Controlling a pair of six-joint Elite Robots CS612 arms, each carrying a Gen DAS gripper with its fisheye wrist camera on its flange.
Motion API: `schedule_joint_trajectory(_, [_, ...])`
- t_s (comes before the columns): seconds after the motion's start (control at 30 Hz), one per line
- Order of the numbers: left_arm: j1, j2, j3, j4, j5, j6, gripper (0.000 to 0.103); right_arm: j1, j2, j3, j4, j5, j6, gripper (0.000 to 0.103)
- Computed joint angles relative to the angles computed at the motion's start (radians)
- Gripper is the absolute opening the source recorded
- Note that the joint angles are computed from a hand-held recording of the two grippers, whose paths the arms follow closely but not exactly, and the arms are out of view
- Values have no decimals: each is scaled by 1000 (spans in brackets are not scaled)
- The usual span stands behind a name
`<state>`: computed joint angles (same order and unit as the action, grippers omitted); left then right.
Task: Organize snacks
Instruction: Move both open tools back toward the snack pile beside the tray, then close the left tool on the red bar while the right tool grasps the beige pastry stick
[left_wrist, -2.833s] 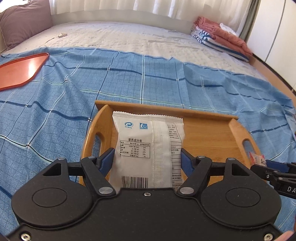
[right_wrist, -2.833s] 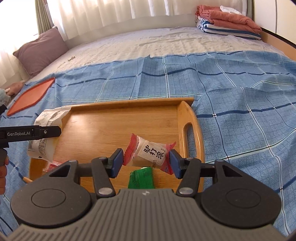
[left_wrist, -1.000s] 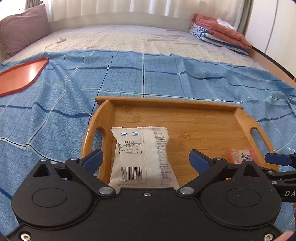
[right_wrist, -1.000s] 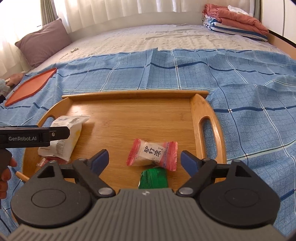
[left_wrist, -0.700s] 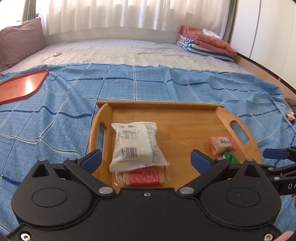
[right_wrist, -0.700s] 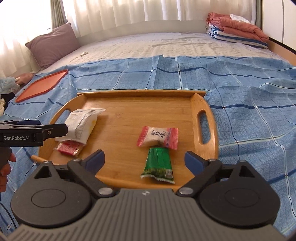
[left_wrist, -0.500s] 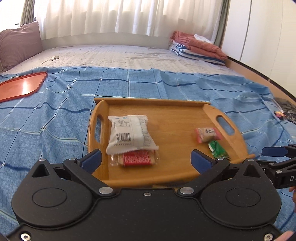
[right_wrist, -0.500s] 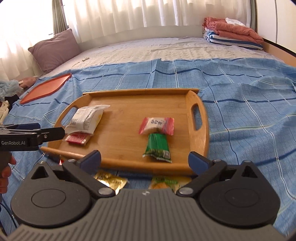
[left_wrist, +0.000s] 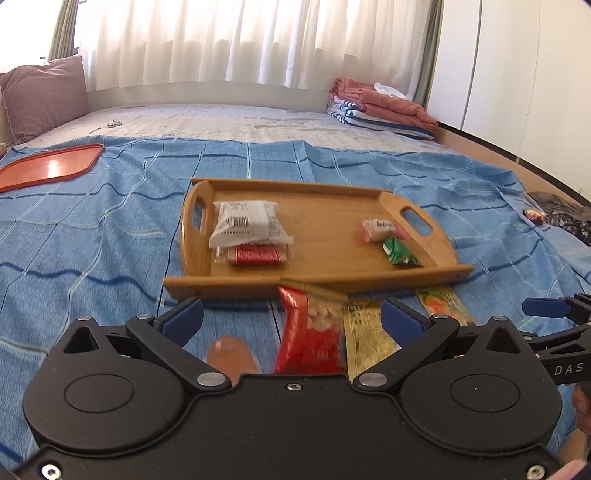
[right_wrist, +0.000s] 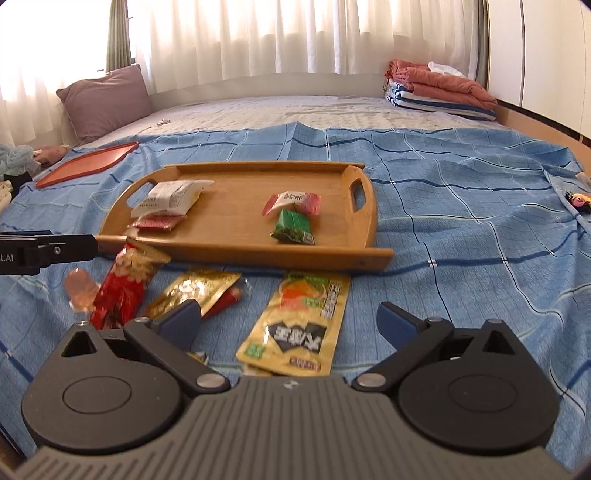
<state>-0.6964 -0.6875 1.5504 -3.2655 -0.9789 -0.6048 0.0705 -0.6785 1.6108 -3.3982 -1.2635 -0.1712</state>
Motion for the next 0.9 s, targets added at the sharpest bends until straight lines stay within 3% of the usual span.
schedule_joint_trajectory(0.37, [-47, 14, 49, 0, 25, -49, 103, 11, 2, 61, -10, -27, -45, 103])
schedule_joint_trajectory(0.6, [-58, 25, 50, 36, 7, -63, 103, 13, 16, 56, 14, -41, -16, 103])
schedule_joint_trajectory(0.73, [-66, 29, 49, 44, 25, -68, 95, 20, 24, 58, -9, -64, -27, 103])
schedule_joint_trajectory(0.9, [-74, 30, 47, 50, 48, -54, 81, 15, 36, 65, -65, -45, -16, 103])
